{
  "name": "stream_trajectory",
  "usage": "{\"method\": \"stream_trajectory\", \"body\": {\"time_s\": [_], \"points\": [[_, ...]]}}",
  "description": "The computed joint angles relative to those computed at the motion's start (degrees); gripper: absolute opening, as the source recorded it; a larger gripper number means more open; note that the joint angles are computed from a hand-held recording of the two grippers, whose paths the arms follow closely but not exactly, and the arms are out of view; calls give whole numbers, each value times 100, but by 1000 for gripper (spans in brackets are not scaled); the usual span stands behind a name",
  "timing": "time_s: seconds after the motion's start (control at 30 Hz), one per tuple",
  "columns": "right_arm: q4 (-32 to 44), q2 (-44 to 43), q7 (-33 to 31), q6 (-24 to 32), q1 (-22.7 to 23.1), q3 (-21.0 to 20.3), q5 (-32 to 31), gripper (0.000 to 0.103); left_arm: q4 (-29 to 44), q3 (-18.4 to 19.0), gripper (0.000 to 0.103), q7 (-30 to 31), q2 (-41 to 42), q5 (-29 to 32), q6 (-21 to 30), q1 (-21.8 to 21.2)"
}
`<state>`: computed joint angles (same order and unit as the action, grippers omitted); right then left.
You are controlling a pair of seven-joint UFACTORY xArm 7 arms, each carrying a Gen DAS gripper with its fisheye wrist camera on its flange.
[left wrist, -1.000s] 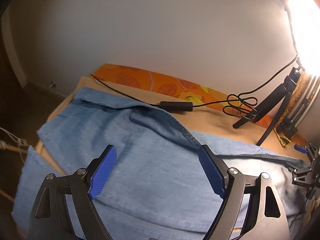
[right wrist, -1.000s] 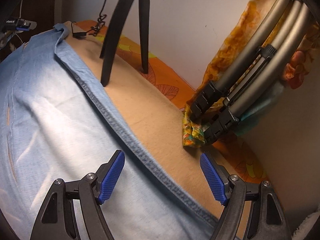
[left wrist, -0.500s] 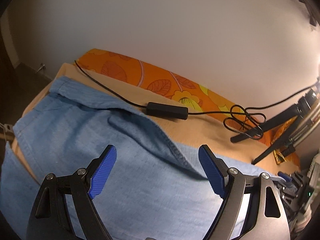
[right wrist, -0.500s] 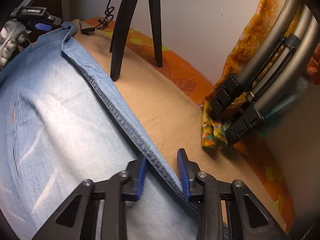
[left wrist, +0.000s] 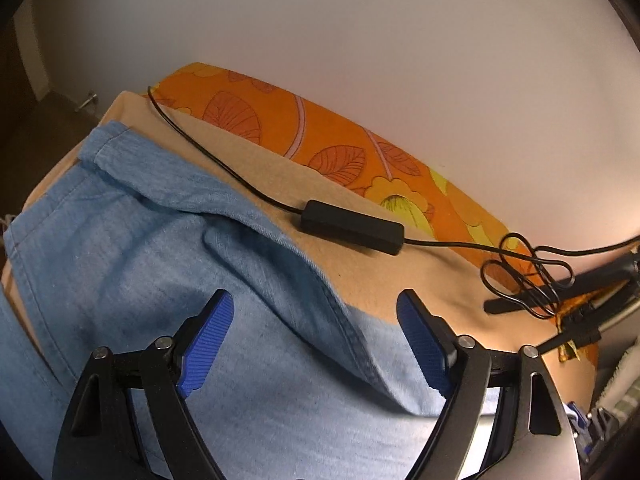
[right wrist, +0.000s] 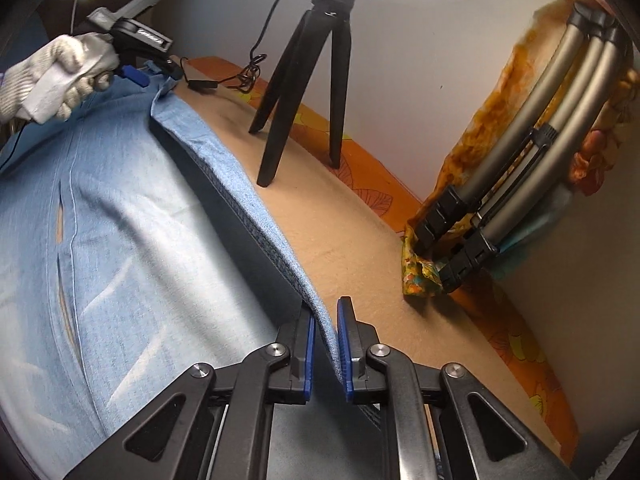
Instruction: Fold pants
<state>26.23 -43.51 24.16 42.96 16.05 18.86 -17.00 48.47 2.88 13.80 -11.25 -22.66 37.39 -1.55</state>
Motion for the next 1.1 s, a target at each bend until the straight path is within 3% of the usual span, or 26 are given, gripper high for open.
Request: {"method": "stream_trajectory", "body": {"time_s": [0.03,0.17,0.23,0.3,0.47,0.67,0.87,1.1], "points": [[8,5,2,-3,-8,11,-18,8,8,-33,62,-73,35,75,-12,8],[-16,-49,41,-28,-2,30,-35,8,-2,-73,41,-220,182,195,-149,25],[-15,-88,55,1,22,53,-28,7,-61,-60,20,-220,216,138,-312,33],[-14,-128,71,47,55,84,-19,6,-176,-27,6,-67,170,30,-554,23],[113,-224,164,281,123,228,-34,4,-348,231,3,670,-129,-742,-756,-103],[332,-661,247,774,391,419,45,2,-477,565,3,1286,-747,-1285,-463,-107],[592,-1174,178,1515,918,704,367,1,-724,920,3,1655,-1552,-1235,-48,50],[1405,-977,449,2204,1223,1322,740,0,-1074,1508,3,2093,-2681,-925,676,360]]}}
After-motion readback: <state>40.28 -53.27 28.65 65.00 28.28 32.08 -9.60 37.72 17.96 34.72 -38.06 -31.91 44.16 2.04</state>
